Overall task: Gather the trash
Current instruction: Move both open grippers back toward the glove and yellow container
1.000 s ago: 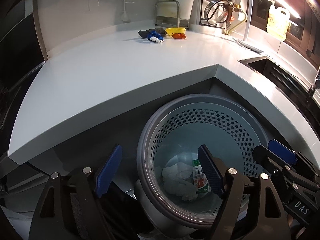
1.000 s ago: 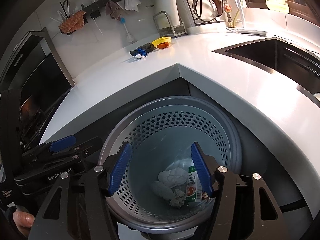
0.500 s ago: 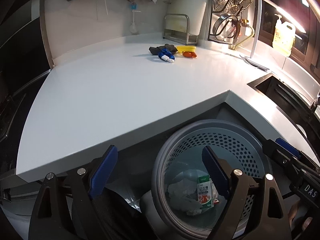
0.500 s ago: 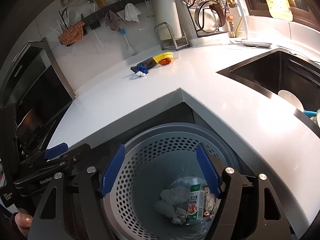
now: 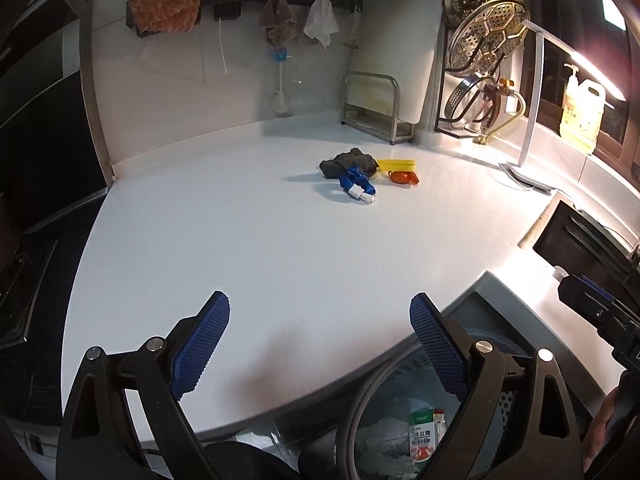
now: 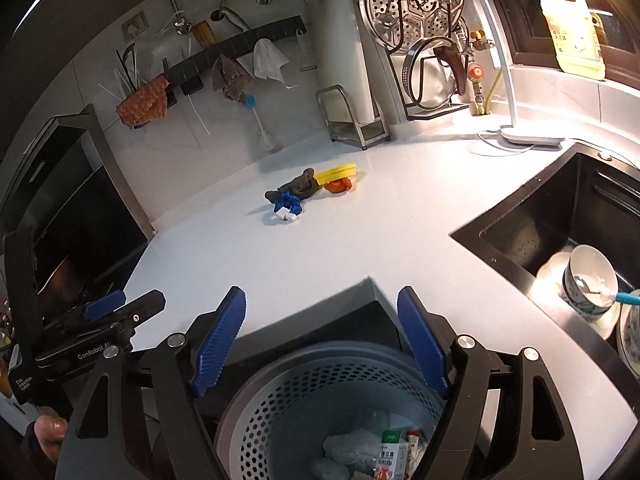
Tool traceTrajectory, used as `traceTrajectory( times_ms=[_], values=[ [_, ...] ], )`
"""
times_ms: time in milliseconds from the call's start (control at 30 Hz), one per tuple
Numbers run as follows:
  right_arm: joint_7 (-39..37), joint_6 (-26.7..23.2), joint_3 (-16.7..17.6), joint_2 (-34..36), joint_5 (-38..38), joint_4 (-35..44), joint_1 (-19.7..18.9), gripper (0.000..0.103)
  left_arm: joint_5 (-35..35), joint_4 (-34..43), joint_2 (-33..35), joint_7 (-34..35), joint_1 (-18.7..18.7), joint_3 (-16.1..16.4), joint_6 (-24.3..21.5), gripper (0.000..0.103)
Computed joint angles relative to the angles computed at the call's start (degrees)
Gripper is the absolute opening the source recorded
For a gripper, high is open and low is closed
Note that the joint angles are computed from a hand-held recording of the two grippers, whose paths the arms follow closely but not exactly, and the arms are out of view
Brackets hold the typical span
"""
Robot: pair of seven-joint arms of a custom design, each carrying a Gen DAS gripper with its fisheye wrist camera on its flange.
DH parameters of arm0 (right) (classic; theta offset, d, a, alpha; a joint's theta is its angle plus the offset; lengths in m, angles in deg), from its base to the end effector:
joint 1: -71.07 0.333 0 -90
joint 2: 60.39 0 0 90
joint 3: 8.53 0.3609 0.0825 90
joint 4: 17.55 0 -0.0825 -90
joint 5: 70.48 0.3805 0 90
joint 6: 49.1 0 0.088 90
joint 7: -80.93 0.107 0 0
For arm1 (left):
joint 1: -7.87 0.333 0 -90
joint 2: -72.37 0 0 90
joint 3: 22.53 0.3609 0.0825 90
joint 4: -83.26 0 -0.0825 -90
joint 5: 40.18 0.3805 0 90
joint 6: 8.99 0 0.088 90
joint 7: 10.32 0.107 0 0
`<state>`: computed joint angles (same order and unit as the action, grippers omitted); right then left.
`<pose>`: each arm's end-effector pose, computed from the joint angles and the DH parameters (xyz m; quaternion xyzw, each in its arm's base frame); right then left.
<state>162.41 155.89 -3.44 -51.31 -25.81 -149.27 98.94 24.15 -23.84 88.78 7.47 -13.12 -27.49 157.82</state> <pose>0.5099 0.2234 0.4426 -0.5572 0.6690 -0.2208 0.4395 0.5737 -0.3343 0.4701 -0.5734 0.6952 -0.3377 0.2719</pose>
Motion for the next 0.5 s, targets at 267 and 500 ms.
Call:
traceTrajectory(
  times_ms=[267,500],
  values=[
    [-4.0,-11.9,-7.0,6.6,-4.1,13.4,0.1,0.075,-9.0,11.5,8.0,8.9,0.6,-0.1,-1.2,0.094],
    [0.3,-24.5,-14.6,16.4,-11.6,28.7,1.3,0.075,-19.3,22.7,16.0,18.8,-0.1,1.4,-5.0,0.094]
  ],
)
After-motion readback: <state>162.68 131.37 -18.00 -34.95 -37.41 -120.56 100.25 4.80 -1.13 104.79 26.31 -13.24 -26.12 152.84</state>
